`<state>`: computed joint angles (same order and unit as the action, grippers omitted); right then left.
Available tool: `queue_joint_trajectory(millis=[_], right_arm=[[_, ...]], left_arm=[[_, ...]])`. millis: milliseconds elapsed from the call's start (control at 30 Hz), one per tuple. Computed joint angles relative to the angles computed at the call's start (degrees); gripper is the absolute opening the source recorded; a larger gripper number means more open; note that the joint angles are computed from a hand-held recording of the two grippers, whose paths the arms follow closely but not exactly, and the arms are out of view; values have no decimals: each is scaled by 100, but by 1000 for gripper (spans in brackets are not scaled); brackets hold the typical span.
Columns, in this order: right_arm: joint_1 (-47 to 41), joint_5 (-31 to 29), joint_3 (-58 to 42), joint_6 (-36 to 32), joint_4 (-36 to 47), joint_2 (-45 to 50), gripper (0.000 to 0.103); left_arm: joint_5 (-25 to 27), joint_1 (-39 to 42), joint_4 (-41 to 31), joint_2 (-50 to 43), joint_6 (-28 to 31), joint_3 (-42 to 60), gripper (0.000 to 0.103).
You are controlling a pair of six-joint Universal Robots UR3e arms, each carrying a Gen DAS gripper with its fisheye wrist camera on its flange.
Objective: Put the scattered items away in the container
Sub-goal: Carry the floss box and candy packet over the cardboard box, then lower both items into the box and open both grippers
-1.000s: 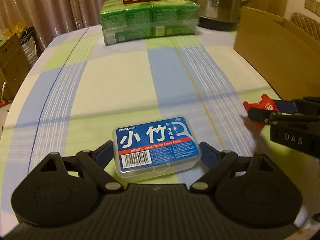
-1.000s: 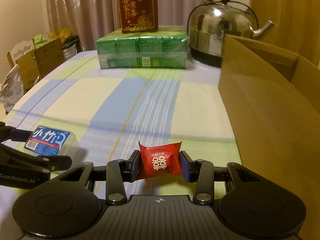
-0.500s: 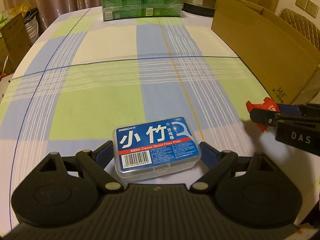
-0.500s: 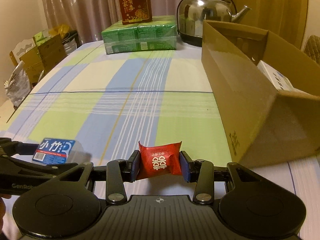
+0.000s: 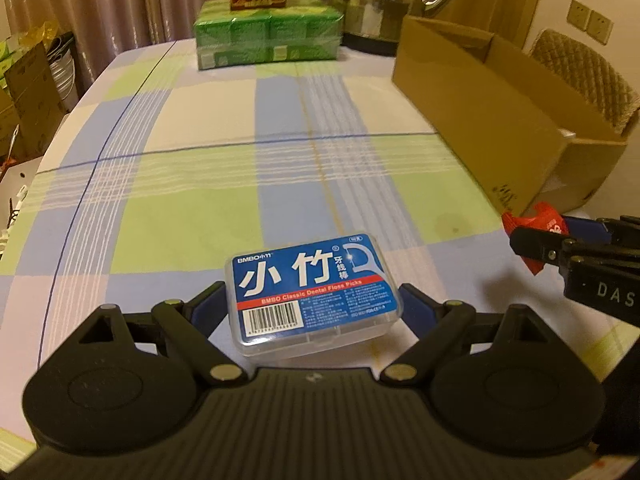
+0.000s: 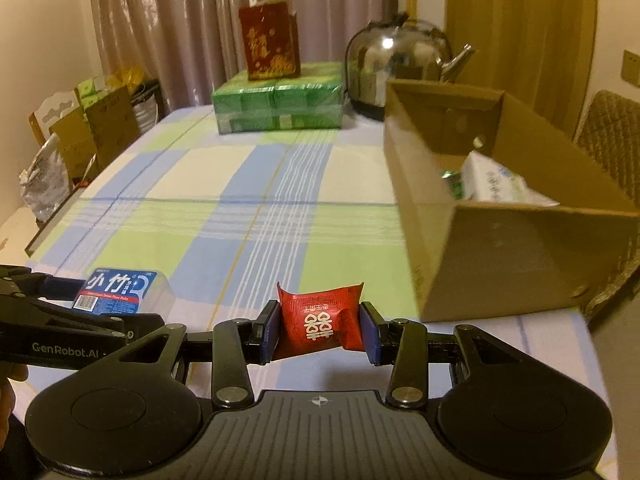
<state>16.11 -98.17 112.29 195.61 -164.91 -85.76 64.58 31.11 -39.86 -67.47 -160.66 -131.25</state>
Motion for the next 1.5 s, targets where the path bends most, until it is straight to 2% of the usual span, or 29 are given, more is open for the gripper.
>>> queue_joint_trajectory(millis=[167, 367, 533, 767, 933, 1067, 1100, 1200, 1267, 1333, 1500], right_arm=[[-112, -206, 238, -84, 95, -709, 39], [-677, -263, 324, -408, 95, -1435, 39], [-1751, 295, 216, -902, 77, -1650, 39], [-3324, 1404, -134, -1346, 33, -1317, 39], [-3917, 1830, -479, -1410, 5, -802, 39], [-4069, 1853, -684, -1375, -137, -404, 39], [-4087, 1859, -757, -1363, -154, -294, 39], [-4063, 1849, -904, -1349, -200, -45, 39], [-3987, 1836, -1020, -1349, -222, 115, 39], [-3904, 1846, -1128, -1353, -216, 266, 39], [-3658, 1884, -1565, -1334, -89, 666, 39]], left_arm=[[-139, -341, -209, 48, -187, 477, 88], [-62, -1291, 77, -746, -668, 1630, 88], [194, -2217, 333, -1989, -1061, 3175, 88], [212, -2937, 198, -3931, -1224, 5574, 88], [154, -3218, -157, -5480, -1215, 7467, 88], [30, -3290, -398, -6504, -1260, 8766, 90], [10, -3289, -419, -6711, -1279, 9030, 99], [128, -3277, -405, -6881, -1170, 9258, 101], [98, -3199, -279, -6728, -1066, 8991, 101], [87, -3090, 59, -6406, -1058, 8380, 101], [62, -2877, 385, -5755, -934, 7323, 102]])
